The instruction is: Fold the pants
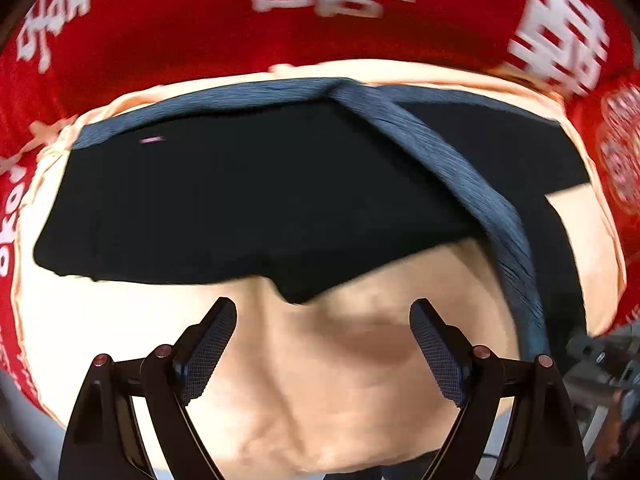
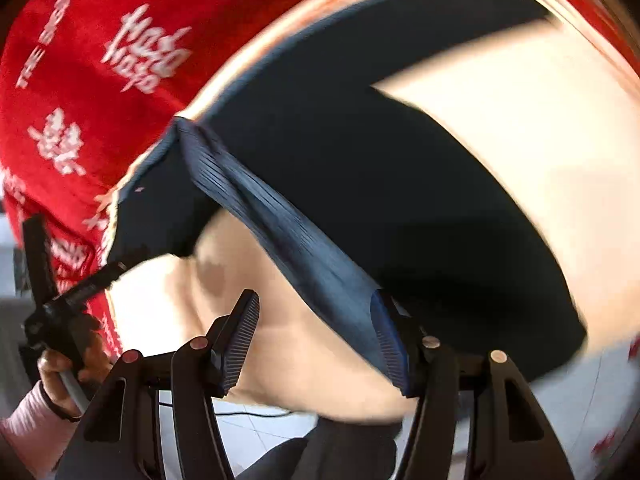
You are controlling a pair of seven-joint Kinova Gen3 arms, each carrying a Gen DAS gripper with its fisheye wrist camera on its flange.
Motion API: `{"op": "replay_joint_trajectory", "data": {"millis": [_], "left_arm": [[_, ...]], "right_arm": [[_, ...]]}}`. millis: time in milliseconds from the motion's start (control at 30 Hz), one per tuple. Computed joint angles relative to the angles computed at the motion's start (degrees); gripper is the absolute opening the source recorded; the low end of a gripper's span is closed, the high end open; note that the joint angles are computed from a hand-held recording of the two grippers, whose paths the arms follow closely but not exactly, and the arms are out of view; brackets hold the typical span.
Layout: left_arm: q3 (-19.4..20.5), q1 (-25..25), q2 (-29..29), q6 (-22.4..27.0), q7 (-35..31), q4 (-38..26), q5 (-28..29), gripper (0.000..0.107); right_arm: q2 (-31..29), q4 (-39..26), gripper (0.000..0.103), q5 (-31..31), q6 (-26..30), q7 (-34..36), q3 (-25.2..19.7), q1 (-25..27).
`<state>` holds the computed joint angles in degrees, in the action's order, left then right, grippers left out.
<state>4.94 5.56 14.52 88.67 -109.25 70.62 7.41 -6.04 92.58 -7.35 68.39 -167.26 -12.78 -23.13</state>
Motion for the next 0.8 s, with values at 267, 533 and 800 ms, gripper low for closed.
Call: {"op": "replay_joint_trajectory", "data": {"millis": [267,533,800], "left_arm": [[1.42,1.04,-4.2,0.05,-0.73,6.14,5.9,0.089],[3.83,5.99,-4.02,-2.83,1.12,9.64,9.1,0.089],[5.32,10.94,-2.2,-4.79,5.92,11.46,8.69,0.089]], "right_arm": [[-8.71,9.27,0.062,-0.64,1.56,-18.64,-19.12,10.08],[-11.4,16.73,0.062,2.29,-4.97,-28.95,-14.6,-1.26],[-17.06,22.97,0.051,0.44,-13.83,-24.68,-11.66,-2.53]]}}
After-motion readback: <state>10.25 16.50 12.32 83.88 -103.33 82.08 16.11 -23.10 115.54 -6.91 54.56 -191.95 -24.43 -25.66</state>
